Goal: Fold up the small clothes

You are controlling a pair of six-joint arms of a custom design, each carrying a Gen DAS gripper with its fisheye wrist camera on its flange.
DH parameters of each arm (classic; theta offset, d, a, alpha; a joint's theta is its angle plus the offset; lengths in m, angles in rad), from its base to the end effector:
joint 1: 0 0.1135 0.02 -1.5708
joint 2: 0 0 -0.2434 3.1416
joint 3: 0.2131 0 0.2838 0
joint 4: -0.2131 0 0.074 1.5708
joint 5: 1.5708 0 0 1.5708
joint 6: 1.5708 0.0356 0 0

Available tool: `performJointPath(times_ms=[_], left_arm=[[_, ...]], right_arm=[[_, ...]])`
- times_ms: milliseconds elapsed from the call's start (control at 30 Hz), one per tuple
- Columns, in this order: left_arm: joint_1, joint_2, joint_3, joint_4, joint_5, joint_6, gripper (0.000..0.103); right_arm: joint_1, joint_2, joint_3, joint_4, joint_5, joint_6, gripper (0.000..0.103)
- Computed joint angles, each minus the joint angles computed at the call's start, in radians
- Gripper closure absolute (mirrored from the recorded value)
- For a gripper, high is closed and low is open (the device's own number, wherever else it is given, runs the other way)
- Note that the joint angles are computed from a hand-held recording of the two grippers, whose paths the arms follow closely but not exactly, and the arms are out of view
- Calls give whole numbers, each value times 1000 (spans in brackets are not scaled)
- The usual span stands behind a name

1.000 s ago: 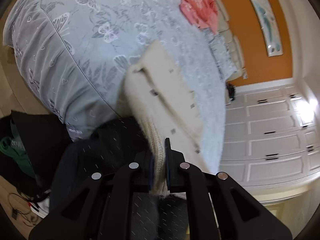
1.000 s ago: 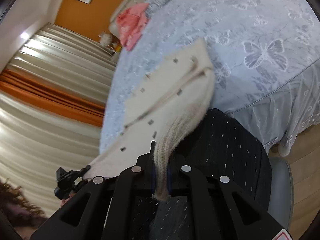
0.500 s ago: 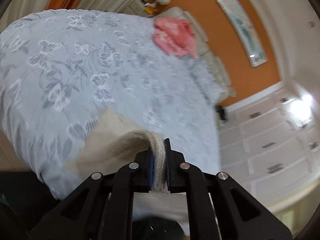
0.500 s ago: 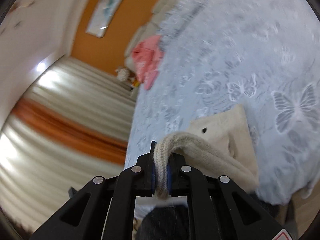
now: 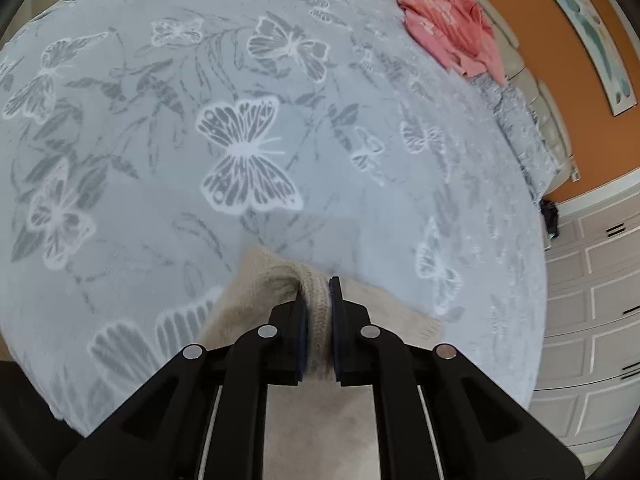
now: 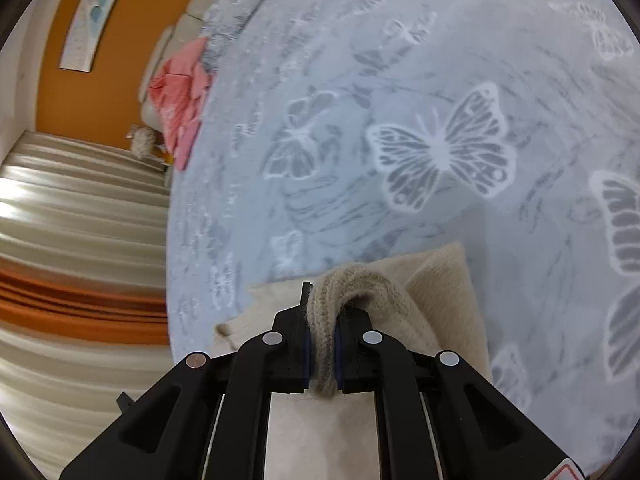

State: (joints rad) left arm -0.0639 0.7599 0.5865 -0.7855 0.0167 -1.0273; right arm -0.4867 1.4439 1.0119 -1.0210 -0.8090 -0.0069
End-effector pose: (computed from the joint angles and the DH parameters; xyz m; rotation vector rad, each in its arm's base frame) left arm 0.1897 -0.0127 0.2027 -1.1946 2.3000 -0.4433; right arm 0.2576 -0.1072 0.1954 0.5623 2.5791 1.0574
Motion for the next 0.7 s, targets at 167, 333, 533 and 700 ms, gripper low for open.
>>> performJointPath(times_ms=[167, 333, 533, 700], left_arm=[[20, 59, -31, 50, 15, 20, 94], [18, 118, -27, 88, 18, 27, 89], [22, -151, -22, -50, 46, 5, 34], [-144, -400, 22, -383, -115, -22, 16]], right_arm=[[16, 46, -39, 87, 27, 50, 95], [21, 77, -38, 113, 9, 66, 90], [-88, -47, 11, -83, -122, -82, 43], [-315, -249, -29, -340, 22, -484, 34]])
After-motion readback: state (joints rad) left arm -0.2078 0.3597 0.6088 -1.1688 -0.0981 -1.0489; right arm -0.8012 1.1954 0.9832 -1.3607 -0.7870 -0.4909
